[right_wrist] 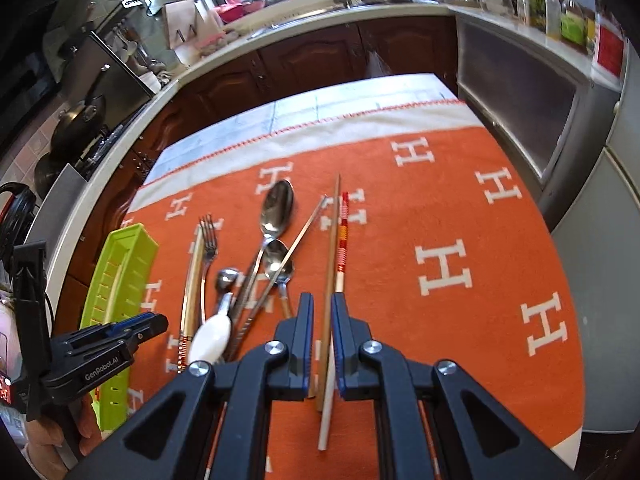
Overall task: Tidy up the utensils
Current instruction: 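Grasp a metal chopstick with the left tool while the right tool grasps a red-striped chopstick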
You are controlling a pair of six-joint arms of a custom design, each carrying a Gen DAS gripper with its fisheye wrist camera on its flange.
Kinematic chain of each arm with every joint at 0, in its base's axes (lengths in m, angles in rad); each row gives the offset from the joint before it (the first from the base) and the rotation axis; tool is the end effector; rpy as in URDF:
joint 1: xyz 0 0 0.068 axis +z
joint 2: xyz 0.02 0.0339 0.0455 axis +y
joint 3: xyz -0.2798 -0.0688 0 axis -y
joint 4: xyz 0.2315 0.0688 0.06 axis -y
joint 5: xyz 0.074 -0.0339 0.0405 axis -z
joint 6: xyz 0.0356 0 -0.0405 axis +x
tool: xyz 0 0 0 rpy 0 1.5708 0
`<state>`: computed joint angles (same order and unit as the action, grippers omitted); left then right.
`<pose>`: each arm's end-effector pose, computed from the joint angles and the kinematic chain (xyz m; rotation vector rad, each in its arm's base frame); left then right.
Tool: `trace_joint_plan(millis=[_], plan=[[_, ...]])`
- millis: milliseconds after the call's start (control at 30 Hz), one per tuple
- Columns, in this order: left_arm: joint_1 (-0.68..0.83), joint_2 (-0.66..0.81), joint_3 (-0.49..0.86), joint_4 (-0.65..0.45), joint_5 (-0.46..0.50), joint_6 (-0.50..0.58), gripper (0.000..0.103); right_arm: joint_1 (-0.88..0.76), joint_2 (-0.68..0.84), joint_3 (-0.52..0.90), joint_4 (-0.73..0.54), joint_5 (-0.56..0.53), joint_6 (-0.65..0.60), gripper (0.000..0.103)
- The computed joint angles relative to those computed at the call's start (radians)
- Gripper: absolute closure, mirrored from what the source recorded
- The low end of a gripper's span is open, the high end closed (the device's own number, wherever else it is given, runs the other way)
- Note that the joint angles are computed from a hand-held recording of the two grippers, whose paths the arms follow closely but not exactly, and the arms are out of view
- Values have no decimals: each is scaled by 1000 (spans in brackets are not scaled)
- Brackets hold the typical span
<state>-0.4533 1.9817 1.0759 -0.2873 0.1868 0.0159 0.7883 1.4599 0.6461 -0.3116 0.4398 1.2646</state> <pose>0.3226 -0.1645 0.1236 0.6971 2.7020 -0.3708 0.1781 0.1577 0.1687 0.7226 2.4328 0.1976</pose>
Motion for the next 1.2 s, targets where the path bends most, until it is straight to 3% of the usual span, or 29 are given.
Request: trace_joint_plan(millis=[233, 700, 967, 1200], plan=[[-3, 41, 8, 7, -12, -9, 89, -21, 52, -29, 80, -47, -21, 94], [-26, 51, -10, 90, -79, 0, 85, -59, 77, -66, 124, -91, -17, 94], [-62, 35, -77, 195, -170, 26, 86, -102, 145, -51, 180, -141, -69, 94], [-68, 21, -113, 245, -178, 19, 86, -140, 201, -51, 242, -177, -107, 94]])
